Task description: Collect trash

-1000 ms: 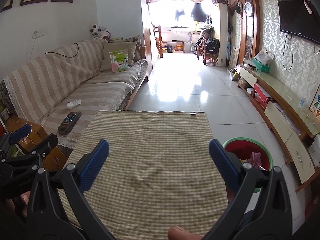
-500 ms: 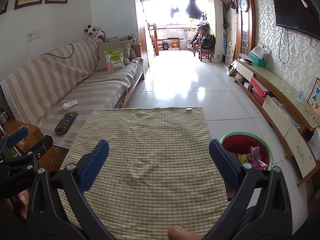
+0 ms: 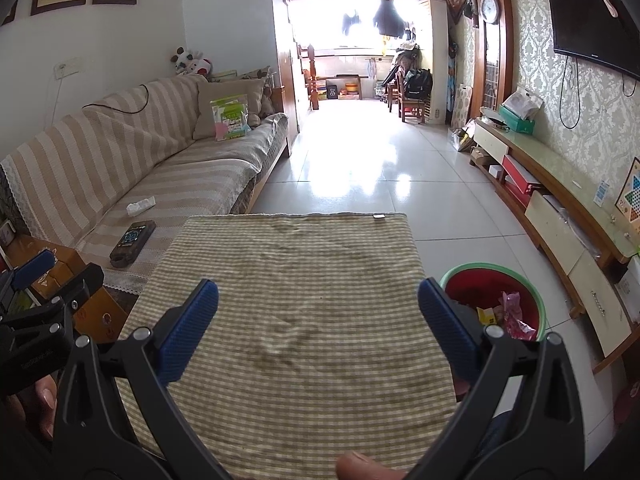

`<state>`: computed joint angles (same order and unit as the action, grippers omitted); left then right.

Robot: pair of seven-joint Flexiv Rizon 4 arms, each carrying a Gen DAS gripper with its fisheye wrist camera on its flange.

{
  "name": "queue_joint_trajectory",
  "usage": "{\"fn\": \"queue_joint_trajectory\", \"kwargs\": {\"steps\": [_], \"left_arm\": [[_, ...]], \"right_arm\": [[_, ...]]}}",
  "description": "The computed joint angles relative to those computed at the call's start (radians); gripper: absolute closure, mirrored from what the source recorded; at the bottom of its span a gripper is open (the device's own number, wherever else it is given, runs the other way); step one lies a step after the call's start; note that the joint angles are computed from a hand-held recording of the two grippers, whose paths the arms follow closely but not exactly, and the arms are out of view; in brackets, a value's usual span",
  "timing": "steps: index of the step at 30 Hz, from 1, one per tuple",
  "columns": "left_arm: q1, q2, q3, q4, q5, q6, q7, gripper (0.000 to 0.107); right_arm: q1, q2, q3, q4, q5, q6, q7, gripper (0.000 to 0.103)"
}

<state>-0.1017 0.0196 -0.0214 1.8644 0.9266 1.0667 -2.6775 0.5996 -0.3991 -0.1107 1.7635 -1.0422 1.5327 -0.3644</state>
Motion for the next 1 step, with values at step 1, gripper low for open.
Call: {"fn": "queue_joint_trajectory", "kwargs": {"steps": [1], "left_arm": [[0.002, 0.001, 0.002, 0.001, -0.002, 0.001, 0.003, 0.012]], "right_arm": [[0.000, 0.000, 0.000, 0.000, 0.000, 0.001, 0.001, 0.005]]}}
